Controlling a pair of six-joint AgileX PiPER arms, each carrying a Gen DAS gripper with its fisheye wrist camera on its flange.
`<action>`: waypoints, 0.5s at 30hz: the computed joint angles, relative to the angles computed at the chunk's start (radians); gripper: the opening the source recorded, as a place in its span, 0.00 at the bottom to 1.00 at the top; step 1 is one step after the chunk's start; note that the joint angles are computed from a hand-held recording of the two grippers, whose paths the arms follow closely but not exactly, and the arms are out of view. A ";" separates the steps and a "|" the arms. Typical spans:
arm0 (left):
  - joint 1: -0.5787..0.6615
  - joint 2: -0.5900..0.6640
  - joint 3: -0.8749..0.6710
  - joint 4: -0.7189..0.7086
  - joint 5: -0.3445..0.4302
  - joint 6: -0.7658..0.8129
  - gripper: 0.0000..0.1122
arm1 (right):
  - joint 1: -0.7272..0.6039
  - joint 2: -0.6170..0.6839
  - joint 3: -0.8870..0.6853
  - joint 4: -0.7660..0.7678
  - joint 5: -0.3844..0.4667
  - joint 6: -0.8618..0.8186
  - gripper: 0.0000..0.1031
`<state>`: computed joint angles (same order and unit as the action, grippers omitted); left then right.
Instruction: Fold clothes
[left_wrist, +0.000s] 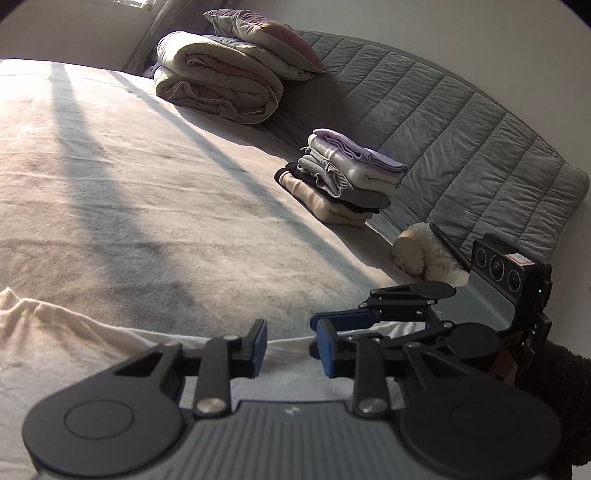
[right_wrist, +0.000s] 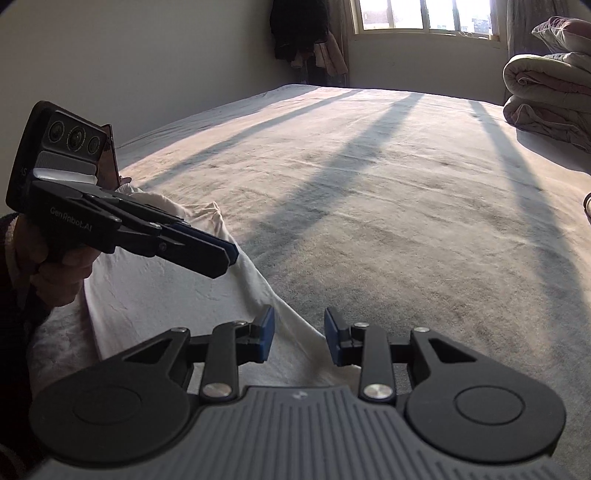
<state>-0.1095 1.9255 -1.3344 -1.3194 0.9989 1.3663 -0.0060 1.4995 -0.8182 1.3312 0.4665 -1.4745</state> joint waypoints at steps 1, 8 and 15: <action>-0.002 0.004 -0.002 0.000 0.002 0.023 0.26 | -0.002 0.013 -0.009 0.001 0.005 0.005 0.33; -0.013 0.080 -0.032 0.090 0.076 0.025 0.26 | -0.019 0.051 -0.032 -0.012 0.047 0.013 0.33; 0.026 0.186 -0.113 0.080 0.186 -0.127 0.21 | -0.013 0.053 -0.032 0.024 0.062 -0.039 0.17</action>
<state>-0.0832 2.1118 -1.4470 -1.2390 1.1845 1.2395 -0.0188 1.5528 -0.8499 1.3553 0.5285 -1.5130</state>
